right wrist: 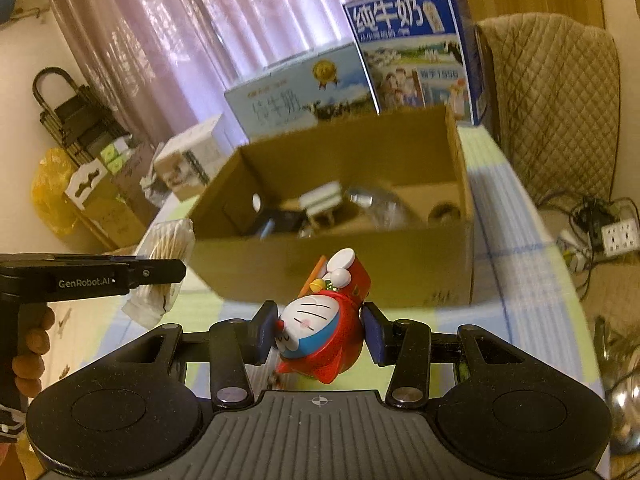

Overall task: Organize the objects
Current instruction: 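Lift and carry the swab bag and Doraemon toy into the cardboard box with both grippers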

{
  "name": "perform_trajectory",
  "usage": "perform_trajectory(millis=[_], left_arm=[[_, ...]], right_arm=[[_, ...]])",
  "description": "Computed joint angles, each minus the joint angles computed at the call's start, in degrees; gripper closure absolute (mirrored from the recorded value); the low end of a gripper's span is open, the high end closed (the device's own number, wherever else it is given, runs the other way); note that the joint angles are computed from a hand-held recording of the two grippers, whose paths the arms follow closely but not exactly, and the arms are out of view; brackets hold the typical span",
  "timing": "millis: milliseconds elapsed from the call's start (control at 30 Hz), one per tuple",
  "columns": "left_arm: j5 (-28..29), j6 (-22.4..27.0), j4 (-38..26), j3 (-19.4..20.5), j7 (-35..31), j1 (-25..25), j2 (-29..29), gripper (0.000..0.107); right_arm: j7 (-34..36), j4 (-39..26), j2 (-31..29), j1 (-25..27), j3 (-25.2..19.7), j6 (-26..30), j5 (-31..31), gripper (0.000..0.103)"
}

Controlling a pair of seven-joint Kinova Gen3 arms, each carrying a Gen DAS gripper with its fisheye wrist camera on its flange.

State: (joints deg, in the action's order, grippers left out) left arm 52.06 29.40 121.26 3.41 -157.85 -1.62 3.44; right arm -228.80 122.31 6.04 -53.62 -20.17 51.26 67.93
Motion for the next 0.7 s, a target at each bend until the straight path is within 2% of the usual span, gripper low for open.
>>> perform_trajectory(millis=[167,367,533,700], left_arm=[[-0.30,-2.58,-3.01,1.70,3.37,1.87,1.60,0.086],[-4.49,-4.34,-7.72,4.23,10.97,3.96,5.02,0.086],[-11.27,-5.11,-12.69,5.90,19.62,5.68,8.99,0.086],[-19.70,-4.41,-18.20,6.03,29.63,8.54,13.65,0.086]], right_arm=[[3.88,0.84,-2.33,3.49,1.41,-2.66,2.26,0.061],[11.04,0.22,-3.10,9.12,3.23,-7.35,3.78,0.061],[15.43,-0.40,-2.51,13.63,5.25,-12.56,4.70,0.061],[22.52,-1.47,-0.83,17.34,7.45,-17.04,2.66,0.061]])
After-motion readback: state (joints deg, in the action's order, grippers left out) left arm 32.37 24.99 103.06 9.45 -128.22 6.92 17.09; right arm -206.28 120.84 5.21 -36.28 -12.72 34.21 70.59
